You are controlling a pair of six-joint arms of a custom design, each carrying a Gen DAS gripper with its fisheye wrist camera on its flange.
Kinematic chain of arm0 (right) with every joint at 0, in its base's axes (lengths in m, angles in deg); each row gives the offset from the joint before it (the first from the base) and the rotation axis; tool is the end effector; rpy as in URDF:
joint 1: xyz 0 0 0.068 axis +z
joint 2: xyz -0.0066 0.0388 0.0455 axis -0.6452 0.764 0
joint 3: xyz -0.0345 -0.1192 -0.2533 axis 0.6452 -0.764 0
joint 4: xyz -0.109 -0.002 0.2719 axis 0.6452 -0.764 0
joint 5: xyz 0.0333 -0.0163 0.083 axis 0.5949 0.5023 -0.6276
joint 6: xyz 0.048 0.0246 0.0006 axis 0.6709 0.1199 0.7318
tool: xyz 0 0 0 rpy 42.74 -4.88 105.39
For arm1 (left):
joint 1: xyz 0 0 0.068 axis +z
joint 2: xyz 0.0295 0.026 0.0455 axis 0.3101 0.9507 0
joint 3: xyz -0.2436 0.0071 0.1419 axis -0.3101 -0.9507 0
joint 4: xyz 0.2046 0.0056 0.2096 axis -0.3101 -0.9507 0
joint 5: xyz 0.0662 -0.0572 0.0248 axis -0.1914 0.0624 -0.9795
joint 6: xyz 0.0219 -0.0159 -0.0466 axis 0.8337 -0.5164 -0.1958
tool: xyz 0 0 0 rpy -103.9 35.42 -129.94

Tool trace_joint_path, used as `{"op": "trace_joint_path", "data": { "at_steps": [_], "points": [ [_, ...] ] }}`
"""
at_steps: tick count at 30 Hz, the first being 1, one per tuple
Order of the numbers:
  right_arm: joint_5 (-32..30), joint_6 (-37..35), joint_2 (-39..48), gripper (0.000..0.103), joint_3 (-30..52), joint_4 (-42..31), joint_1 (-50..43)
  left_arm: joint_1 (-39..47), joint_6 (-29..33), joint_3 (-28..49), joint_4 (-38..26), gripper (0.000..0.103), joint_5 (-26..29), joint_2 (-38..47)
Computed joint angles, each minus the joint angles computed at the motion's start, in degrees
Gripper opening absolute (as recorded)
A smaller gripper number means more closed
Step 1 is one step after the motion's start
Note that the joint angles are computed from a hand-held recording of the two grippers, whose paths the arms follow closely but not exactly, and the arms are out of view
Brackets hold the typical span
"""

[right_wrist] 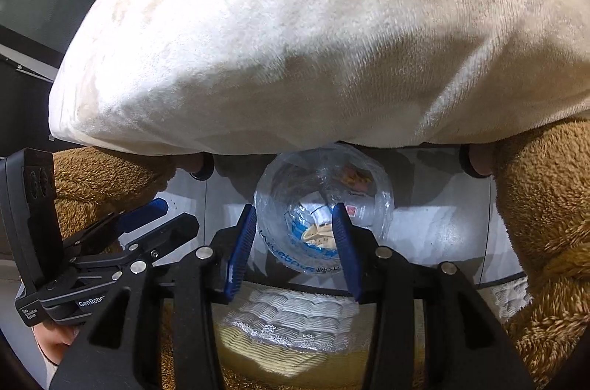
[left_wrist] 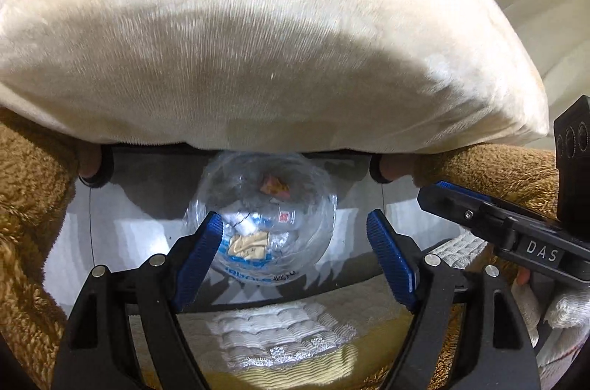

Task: Collect trash
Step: 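Move both tools back over the remaining trash on the bed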

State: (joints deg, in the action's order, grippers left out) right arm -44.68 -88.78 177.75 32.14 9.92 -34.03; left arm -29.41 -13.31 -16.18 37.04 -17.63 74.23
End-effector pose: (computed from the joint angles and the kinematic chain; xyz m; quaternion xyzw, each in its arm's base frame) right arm 0.3430 0.0519 0.0882 -0.1854 0.9580 0.2099 0.0619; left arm 0.2368 -0.2545 0.0836 -0.1509 0.9639 -0.1593 0.1509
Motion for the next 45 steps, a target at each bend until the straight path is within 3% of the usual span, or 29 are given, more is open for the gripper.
{"op": "trace_joint_path", "data": {
  "at_steps": [6,14,20,26,34,45],
  "points": [
    [-0.91,-2.39,-4.8,0.044,-3.1,1.81,-1.01,-0.95,0.08,-3.69,1.52,0.079,-4.33,-6.04],
    [-7.61,-6.72,-14.31,0.044,-7.18,7.72,-3.54,-1.78,4.39,-7.86,4.04,0.079,-11.48,-15.42],
    [-11.28,-6.77,-15.04,0.044,-4.05,9.33,-4.81,0.85,7.84,-9.41,5.03,0.079,-12.62,-21.07],
    [-11.9,-7.11,-12.51,0.044,2.88,10.66,-4.2,4.13,13.79,-6.39,2.76,0.079,-13.42,-22.96],
    [-10.89,-4.49,-1.77,0.044,18.16,11.02,-2.53,12.33,22.27,-2.57,1.26,0.079,-11.33,-22.37],
    [-8.14,1.15,13.71,0.049,39.62,7.34,0.86,22.3,33.75,8.97,1.29,0.079,-6.35,-11.98]
  ]
}}
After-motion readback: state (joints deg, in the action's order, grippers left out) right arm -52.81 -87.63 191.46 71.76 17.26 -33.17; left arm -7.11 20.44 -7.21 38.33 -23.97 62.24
